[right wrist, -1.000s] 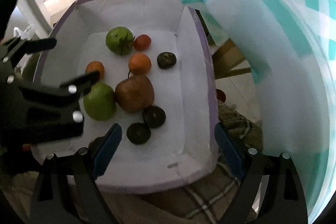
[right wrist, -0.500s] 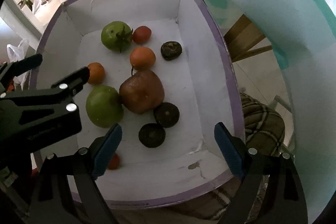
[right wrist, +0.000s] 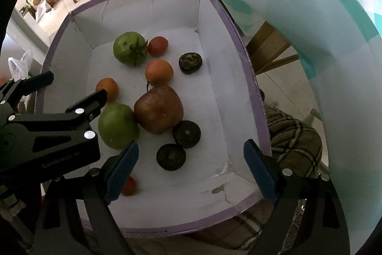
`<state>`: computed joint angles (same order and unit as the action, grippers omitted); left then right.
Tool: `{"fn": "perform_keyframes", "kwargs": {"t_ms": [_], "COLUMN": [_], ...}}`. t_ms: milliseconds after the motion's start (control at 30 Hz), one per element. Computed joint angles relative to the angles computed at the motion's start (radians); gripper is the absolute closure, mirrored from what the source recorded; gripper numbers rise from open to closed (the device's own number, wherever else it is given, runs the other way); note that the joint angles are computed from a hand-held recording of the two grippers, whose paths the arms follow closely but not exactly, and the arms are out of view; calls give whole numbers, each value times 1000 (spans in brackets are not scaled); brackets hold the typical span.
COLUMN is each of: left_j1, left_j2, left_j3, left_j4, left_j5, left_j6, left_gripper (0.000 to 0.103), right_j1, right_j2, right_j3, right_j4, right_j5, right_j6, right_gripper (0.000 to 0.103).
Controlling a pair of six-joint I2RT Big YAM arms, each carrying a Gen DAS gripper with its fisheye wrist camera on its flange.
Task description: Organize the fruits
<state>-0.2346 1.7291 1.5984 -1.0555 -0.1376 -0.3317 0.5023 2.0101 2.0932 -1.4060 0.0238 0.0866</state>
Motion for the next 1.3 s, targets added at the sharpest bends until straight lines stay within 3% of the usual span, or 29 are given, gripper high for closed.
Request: {"fn": "perform_keyframes", "kwargs": {"t_ms": [600,1067,1200,1300], "left_j1": [8,26,24,27], "left_j2": [4,8,1,-13], "left_j3": [-3,11,25,39], "left_j4": [-6,-32,-63,-86], "left_j5": [26,88,68,20], "left_j6": [-3,7,23,-8], "left_gripper": [1,1,1,1], "right_j1": [1,3,4,7], "right_j2": [2,-27,-50,-77], "right_j3": [-4,-35,-54,-71], "right_j4": [-4,24,44,67], "right_j5": [-15,-25,-39,-47], "right_j6": [1,-5,-16,-38], "right_gripper": [17,17,17,17]}}
